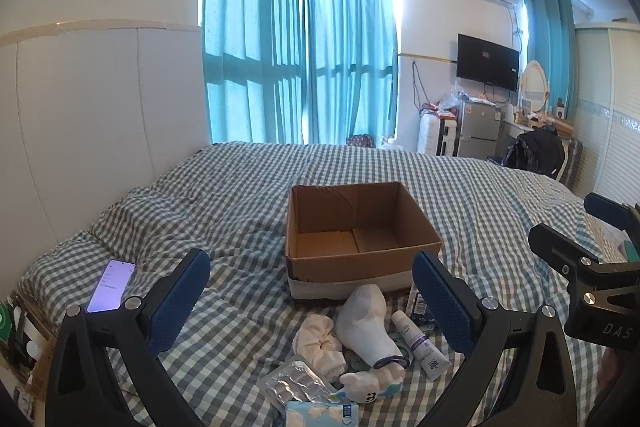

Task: Organize objects
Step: 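Approach the white sock and clear tub of hair ties with both tools, then grasp the white sock with the left tool while the right tool grasps the clear tub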

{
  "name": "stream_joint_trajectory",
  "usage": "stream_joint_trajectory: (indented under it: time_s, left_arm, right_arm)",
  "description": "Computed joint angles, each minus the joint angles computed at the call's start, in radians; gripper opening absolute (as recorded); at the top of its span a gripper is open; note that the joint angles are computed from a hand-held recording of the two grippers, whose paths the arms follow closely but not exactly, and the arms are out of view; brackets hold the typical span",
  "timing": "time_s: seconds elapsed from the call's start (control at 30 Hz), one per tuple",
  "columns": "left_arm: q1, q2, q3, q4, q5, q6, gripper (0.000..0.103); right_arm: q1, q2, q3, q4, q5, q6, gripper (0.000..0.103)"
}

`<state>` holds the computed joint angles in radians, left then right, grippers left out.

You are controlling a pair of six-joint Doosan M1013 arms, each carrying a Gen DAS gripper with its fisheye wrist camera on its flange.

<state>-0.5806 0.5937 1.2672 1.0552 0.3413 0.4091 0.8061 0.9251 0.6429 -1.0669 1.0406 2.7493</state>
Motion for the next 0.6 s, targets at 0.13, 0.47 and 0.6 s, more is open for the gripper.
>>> stream_joint_trajectory:
  time_s: [0.13, 0.47, 0.6]
  left_arm:
    - [0.001, 0.018, -0.025, -0.094, 0.009, 0.097, 0.103]
    - [0.002, 0.136, -0.187, -0.47, 0.17, 0.468, 0.103]
    - [-0.005, 0.191, -0.256, -0.558, 0.246, 0.576, 0.1]
  right_arm:
    - [-0.01, 0.0, 0.0, 0.02, -0.008, -0.016, 0.103]
    - [-0.06, 0.023, -0.016, 0.13, -0.012, -0.125, 0.102]
    - [-0.091, 0.04, -0.026, 0.227, -0.039, -0.179, 0.099]
